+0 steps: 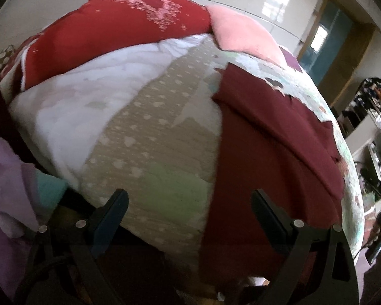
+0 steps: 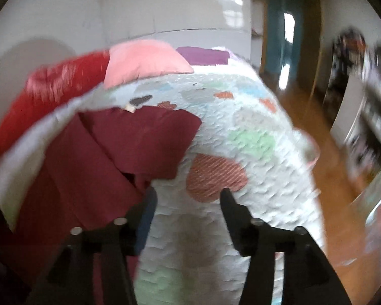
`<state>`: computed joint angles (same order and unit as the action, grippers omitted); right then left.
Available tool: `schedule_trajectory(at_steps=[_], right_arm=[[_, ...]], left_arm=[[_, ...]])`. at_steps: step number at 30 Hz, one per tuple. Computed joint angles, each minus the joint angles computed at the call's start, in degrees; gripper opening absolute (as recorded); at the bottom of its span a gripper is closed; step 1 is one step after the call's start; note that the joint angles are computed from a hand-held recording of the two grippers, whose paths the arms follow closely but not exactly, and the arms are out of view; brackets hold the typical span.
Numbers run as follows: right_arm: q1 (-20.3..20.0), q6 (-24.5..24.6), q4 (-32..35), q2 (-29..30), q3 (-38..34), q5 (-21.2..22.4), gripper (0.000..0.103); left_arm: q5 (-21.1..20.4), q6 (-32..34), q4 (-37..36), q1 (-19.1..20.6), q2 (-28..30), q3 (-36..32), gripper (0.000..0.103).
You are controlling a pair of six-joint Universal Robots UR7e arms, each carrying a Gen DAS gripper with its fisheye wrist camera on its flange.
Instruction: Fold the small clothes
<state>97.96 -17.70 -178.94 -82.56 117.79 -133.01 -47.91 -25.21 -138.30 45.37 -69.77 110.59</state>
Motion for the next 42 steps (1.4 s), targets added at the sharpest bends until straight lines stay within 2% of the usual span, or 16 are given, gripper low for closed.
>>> schedule_trajectory(at_steps=[2,4,8,9,10,12,15,19,21,26,31,33,36,38,40,42], right_arm=[[-1.9,5.5,3.0,-1.3,0.7,6.0,0.063],[-2.8,8.1,4.2,0.2,0.6,8.6,0.064],[-2.7,7.9,5.0,5.5,-0.9,4.6,0.063],[-2.9,8.3,5.7,6.1,-1.2,4.3,0.047],[-2.9,8.8,6.5,6.1,-1.2,4.3,0.014],[-2.2,8.9,6.6,5.6,-1.0,4.0,0.011],[0.5,4.7,1.2,6.9,-0.5,-0.3,0.010],[4.5,-3.7,-4.4,11.2,-2.1,-8.2,0.007],[5.9,-8.3,-7.5,13.4,-3.6,-10.6,0.007],[9.5,-17.9,-9.0,17.2,-13.4,-9.2,0.007],[11.9,-21.2,-8.6,18.5,-24.4,-4.0,0.007],[11.0,-19.5,-6.6,18.6,-27.0,-4.1,0.007],[7.1,-14.3,-1.7,18.9,-27.8,-7.3,0.007],[3.3,-8.3,5.1,18.7,-26.7,-9.8,0.008],[-0.7,-0.5,12.2,17.6,-24.4,-10.1,0.010],[-2.4,2.9,12.1,16.7,-21.9,-10.2,0.012]], left_arm=[[-0.1,0.5,0.2,-0.6,0.3,0.0,0.097],[-0.2,0.7,0.6,-1.0,0.4,0.1,0.097],[-0.6,0.4,0.9,-1.0,0.1,0.3,0.097],[-0.6,0.5,0.7,-0.8,0.1,0.3,0.097],[-0.6,0.5,0.6,-0.7,0.1,0.4,0.097],[-1.1,0.2,0.6,-0.1,0.3,0.2,0.097],[-2.8,0.0,0.9,1.0,0.9,-0.2,0.097],[-3.7,0.8,0.4,1.6,1.0,0.1,0.097],[-3.3,0.8,-0.1,1.6,1.0,0.3,0.097],[-2.8,0.8,-0.5,2.2,1.1,-0.1,0.097],[-1.7,1.0,-1.2,2.6,1.1,-0.6,0.097],[-1.9,1.1,-1.1,3.1,1.4,-1.0,0.097],[-2.1,1.5,-0.6,3.4,2.1,-1.9,0.097],[-1.6,2.8,-0.9,3.2,2.7,-2.6,0.097],[-0.6,4.8,-1.7,2.8,3.4,-3.3,0.097],[0.6,7.0,-2.4,2.6,4.7,-4.9,0.097]])
